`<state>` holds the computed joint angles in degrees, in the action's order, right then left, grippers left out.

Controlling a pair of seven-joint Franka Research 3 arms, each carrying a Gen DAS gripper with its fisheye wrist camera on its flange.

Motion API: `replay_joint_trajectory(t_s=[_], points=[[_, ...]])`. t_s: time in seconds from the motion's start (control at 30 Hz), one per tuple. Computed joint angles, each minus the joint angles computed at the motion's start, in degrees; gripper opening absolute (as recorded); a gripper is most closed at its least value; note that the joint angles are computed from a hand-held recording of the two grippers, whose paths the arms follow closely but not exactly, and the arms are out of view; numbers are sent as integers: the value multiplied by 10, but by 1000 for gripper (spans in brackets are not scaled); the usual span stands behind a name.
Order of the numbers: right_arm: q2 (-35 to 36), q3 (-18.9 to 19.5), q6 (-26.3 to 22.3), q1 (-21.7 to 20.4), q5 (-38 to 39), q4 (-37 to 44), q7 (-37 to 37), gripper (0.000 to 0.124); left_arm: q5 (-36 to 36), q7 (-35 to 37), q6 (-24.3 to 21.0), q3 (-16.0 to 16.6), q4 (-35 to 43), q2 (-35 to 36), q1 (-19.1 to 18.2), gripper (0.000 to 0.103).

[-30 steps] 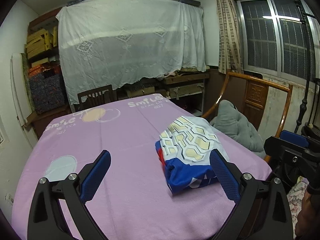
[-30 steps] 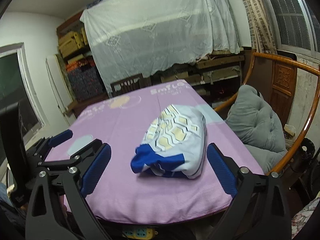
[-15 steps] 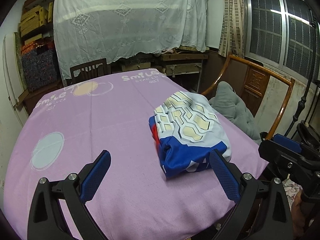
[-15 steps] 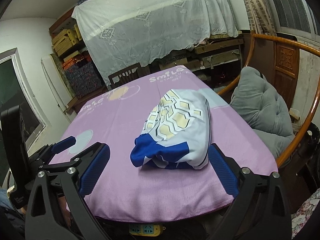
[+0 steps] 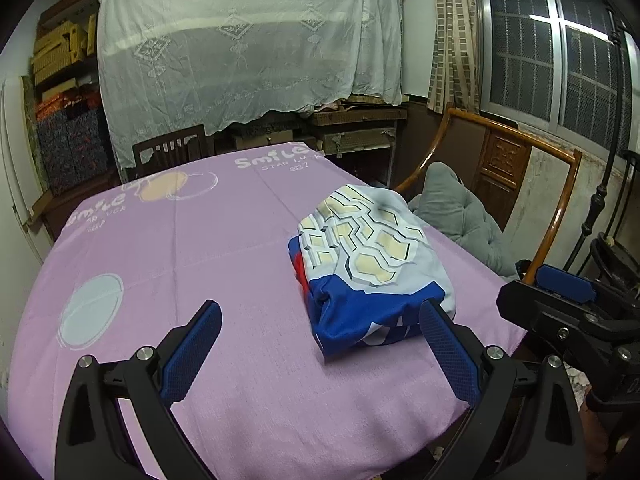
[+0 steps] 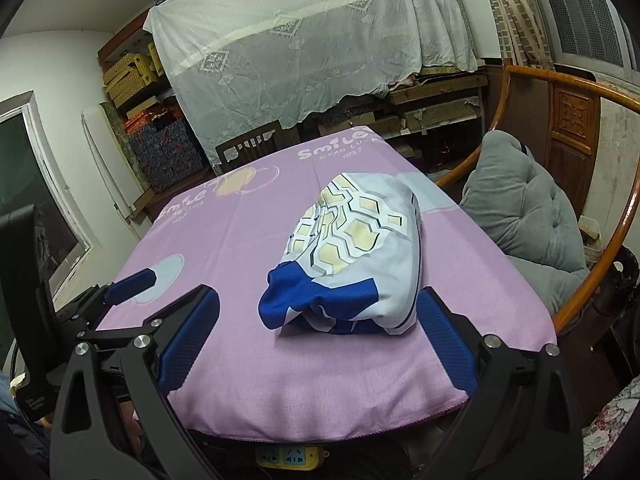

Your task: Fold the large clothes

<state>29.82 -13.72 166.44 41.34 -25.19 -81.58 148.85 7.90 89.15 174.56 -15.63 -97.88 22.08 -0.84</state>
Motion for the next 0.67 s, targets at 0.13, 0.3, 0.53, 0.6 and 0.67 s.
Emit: replay_joint_trajectory(t_s=[0.13, 0.3, 0.53, 0.6, 0.67], points=[[0, 0, 0, 0, 1, 0, -1, 97, 10, -7, 5, 11, -2, -2, -9, 100], [0, -4, 4, 0, 1, -2, 4, 97, 23, -21, 3, 23, 0, -3, -18, 100], [-1, -6, 7, 0, 3, -5, 3, 97, 37, -51, -8, 34, 5, -1, -25, 100], [-2, -8, 8, 1, 2, -7, 4, 97, 31, -50, -9, 28, 6, 0, -20, 100], [-5, -15, 11, 5, -3, -12, 12, 97, 31, -50, -7, 27, 5, 0, -18, 100]])
